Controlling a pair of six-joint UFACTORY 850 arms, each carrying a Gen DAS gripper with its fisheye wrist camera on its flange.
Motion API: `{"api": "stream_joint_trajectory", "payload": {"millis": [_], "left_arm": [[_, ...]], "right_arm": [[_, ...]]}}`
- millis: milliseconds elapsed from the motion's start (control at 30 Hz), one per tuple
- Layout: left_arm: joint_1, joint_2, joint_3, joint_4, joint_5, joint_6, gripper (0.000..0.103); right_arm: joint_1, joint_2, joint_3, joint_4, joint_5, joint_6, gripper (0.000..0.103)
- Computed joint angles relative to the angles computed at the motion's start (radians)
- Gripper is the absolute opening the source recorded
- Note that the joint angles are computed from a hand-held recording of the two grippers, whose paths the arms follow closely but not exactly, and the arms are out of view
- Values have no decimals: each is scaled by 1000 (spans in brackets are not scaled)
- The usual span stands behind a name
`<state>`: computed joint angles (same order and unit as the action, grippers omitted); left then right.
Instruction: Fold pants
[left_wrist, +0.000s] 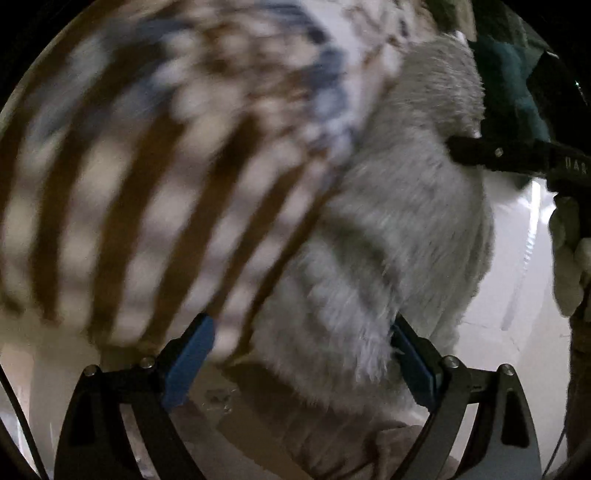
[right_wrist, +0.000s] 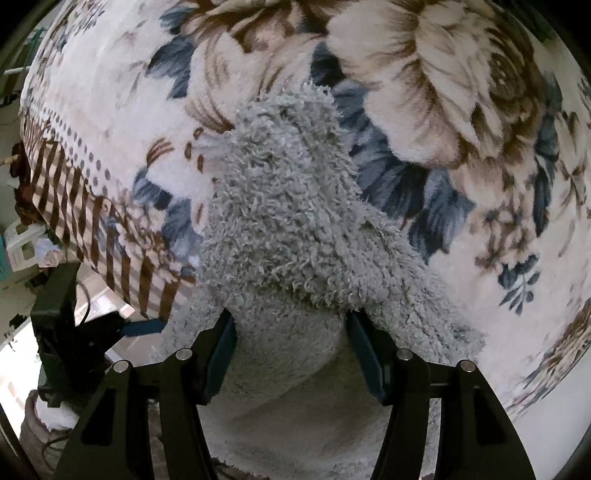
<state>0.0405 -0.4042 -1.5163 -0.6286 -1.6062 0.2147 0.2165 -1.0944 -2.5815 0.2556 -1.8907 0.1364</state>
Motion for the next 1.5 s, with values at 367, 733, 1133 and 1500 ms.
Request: {"api": "stream_joint_trajectory", "payload": {"millis": [367,733,1133,1500], "left_arm": [[14,-16,-97,-10,135,-161,93],[-65,-45,-68,-61,136,-136,21],[5,53,104,-63,119,-184,26],[7,-54,127,-453,122,-330,73]], "right_arm": [[13,101,152,-57,80,-43,62],[-13,221,354,-64,156,-62,62],[-6,216,341,-56,172,-43,62],[-2,211,334,-73,164,-42,62]]}}
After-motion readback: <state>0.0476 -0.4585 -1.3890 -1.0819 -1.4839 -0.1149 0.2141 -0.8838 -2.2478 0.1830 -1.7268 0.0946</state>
